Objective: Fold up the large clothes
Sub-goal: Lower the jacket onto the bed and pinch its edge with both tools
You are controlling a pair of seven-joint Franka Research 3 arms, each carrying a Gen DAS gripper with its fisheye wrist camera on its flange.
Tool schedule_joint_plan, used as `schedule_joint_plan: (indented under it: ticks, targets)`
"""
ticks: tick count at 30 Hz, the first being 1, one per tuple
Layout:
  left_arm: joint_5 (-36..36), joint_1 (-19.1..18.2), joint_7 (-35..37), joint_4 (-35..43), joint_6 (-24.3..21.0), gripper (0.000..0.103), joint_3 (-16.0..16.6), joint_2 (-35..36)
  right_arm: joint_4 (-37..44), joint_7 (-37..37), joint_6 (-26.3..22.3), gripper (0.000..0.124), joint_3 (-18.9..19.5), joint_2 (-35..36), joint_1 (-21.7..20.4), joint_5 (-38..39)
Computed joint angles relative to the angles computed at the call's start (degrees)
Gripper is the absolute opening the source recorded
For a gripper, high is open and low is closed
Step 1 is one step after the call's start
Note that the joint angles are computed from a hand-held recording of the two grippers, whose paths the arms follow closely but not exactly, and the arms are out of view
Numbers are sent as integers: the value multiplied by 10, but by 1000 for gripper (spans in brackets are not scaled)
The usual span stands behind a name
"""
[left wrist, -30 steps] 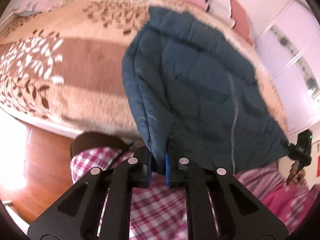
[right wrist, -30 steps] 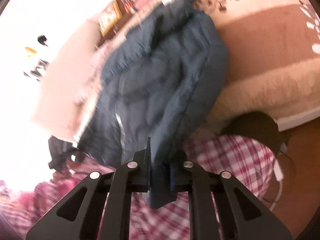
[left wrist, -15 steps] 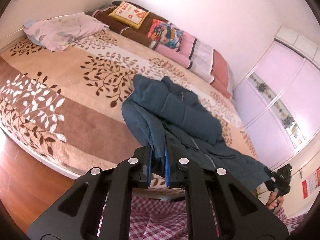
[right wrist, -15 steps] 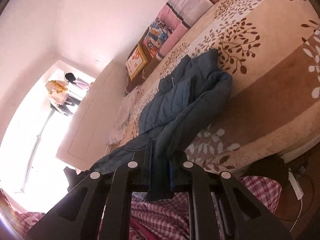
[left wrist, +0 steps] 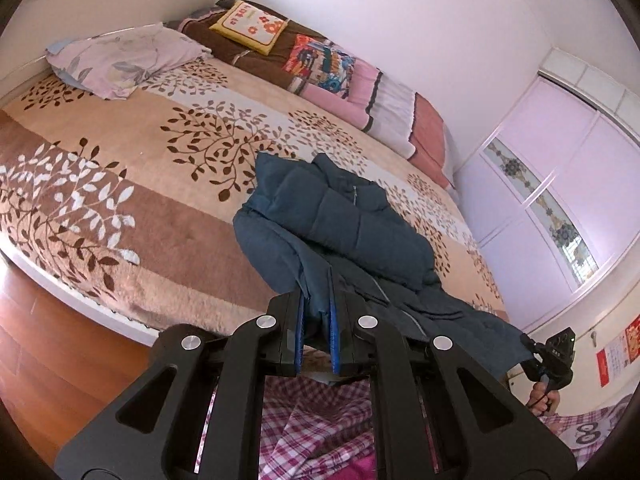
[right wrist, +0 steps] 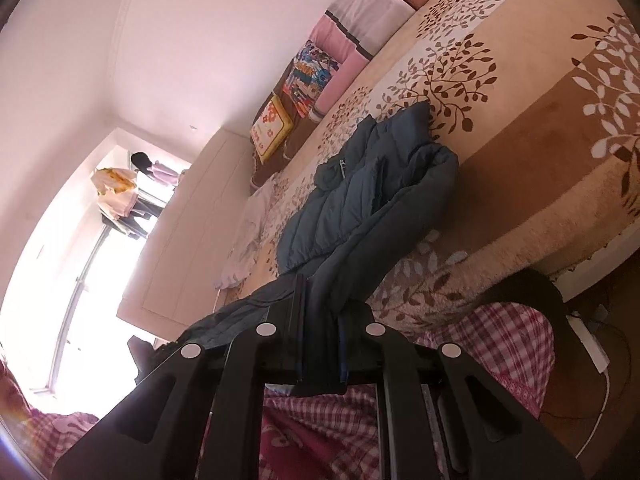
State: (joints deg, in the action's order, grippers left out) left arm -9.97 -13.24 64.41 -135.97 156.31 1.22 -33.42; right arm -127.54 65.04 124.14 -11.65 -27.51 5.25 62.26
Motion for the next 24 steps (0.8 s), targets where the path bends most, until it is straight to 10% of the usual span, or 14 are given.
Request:
schedule_joint_plan:
  ticks: [13, 24]
  targets:
    - [-21, 3, 33, 92, 13, 10, 9, 82, 87, 4, 6, 13, 9, 62, 6, 1]
    - [-60, 53, 109, 336, -23, 10, -5, 276, 369, 30, 17, 13, 52, 277, -15, -39]
